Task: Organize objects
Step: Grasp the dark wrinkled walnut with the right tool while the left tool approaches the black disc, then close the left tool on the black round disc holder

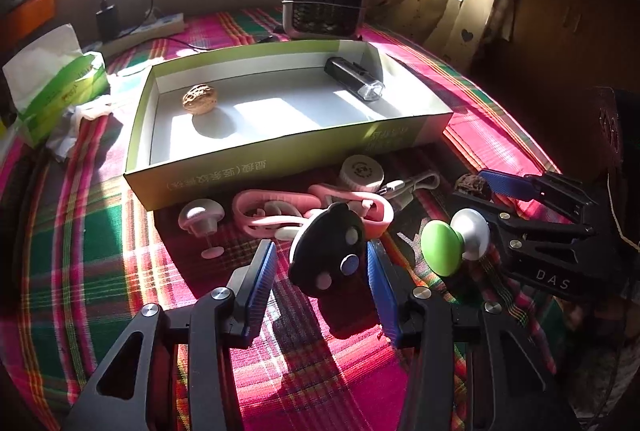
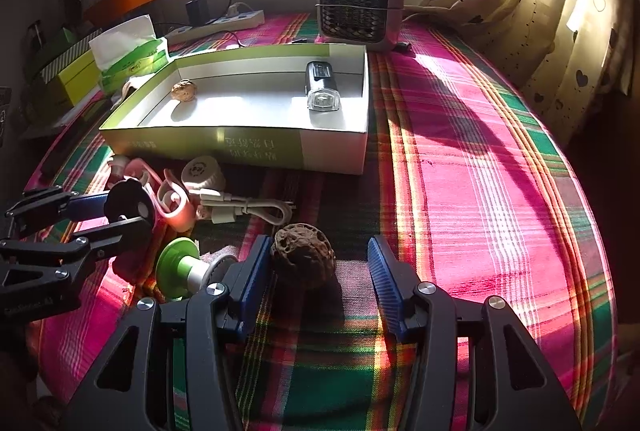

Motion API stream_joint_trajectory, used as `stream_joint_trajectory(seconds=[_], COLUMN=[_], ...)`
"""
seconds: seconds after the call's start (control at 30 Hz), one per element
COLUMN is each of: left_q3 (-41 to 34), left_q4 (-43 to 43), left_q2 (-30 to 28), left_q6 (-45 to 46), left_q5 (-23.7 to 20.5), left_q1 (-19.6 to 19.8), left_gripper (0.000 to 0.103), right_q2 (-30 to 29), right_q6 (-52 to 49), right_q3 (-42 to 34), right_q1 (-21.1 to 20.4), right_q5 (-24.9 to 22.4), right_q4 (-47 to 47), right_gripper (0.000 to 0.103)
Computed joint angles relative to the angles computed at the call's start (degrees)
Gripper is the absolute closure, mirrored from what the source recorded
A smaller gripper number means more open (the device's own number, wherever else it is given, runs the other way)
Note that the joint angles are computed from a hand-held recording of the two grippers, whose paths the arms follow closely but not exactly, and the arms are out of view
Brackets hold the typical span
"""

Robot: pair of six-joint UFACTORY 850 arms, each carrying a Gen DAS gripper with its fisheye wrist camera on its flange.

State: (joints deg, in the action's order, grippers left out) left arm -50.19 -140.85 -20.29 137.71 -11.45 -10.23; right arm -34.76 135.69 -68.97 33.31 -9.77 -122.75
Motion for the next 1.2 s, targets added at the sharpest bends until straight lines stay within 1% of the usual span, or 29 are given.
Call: stream_joint_trajectory(seconds=[0.1, 0.2, 0.27, 0.4, 0.47, 0.6, 0.63, 0.67, 0.8, 0.87, 1.0, 1.2], left_q3=[0.0, 0.1, 0.2, 0.4, 0.4, 0.4, 0.5, 0.5, 0.6, 0.6, 0.6, 0.7], left_q4=[-1.8, -5.8, -6.7, -11.0, -11.2, -11.3, -11.4, -11.7, -13.0, -13.1, -13.1, -13.1], left_q2=[0.0, 0.1, 0.1, 0.2, 0.2, 0.2, 0.2, 0.3, 0.3, 0.4, 0.4, 0.4], left_q6=[2.1, 6.2, 7.2, 11.8, 12.0, 12.0, 11.9, 12.2, 13.5, 13.6, 13.7, 13.7], left_q5=[0.2, 0.6, 0.5, 0.7, 0.7, 0.6, 0.6, 0.6, 0.6, 0.7, 0.7, 0.7], left_q1=[-0.1, -0.3, -0.3, -0.4, -0.4, -0.4, -0.4, -0.5, -0.6, -0.6, -0.6, -0.6], left_gripper=[0.059, 0.061, 0.066, 0.072, 0.076, 0.076, 0.076, 0.076, 0.076, 0.076, 0.076, 0.076], right_q2=[0.0, 0.0, 0.0, 0.0, 0.1, 0.1, 0.1, 0.2, 0.2, 0.3, 0.4, 0.4], right_q6=[-0.1, -0.4, -0.4, -0.5, -0.5, -0.4, 0.7, 1.9, 3.8, 4.5, 6.8, 7.0], right_q3=[0.1, 0.1, 0.1, 0.1, 0.2, 0.3, 0.4, 0.5, 0.6, 0.8, 1.0, 1.0], right_q1=[0.0, 0.1, 0.1, 0.2, 0.3, 0.4, 0.4, 0.4, 0.3, 0.4, 0.2, 0.2], right_q5=[-0.1, -0.2, -0.2, -0.5, -0.6, -0.9, -0.9, -0.9, -0.9, -1.1, -1.0, -1.1], right_q4=[0.1, 0.4, 0.4, 0.6, 0.6, 0.4, -0.7, -2.0, -3.9, -4.6, -6.8, -7.1], right_gripper=[0.052, 0.052, 0.052, 0.052, 0.052, 0.053, 0.055, 0.059, 0.064, 0.071, 0.071, 0.071])
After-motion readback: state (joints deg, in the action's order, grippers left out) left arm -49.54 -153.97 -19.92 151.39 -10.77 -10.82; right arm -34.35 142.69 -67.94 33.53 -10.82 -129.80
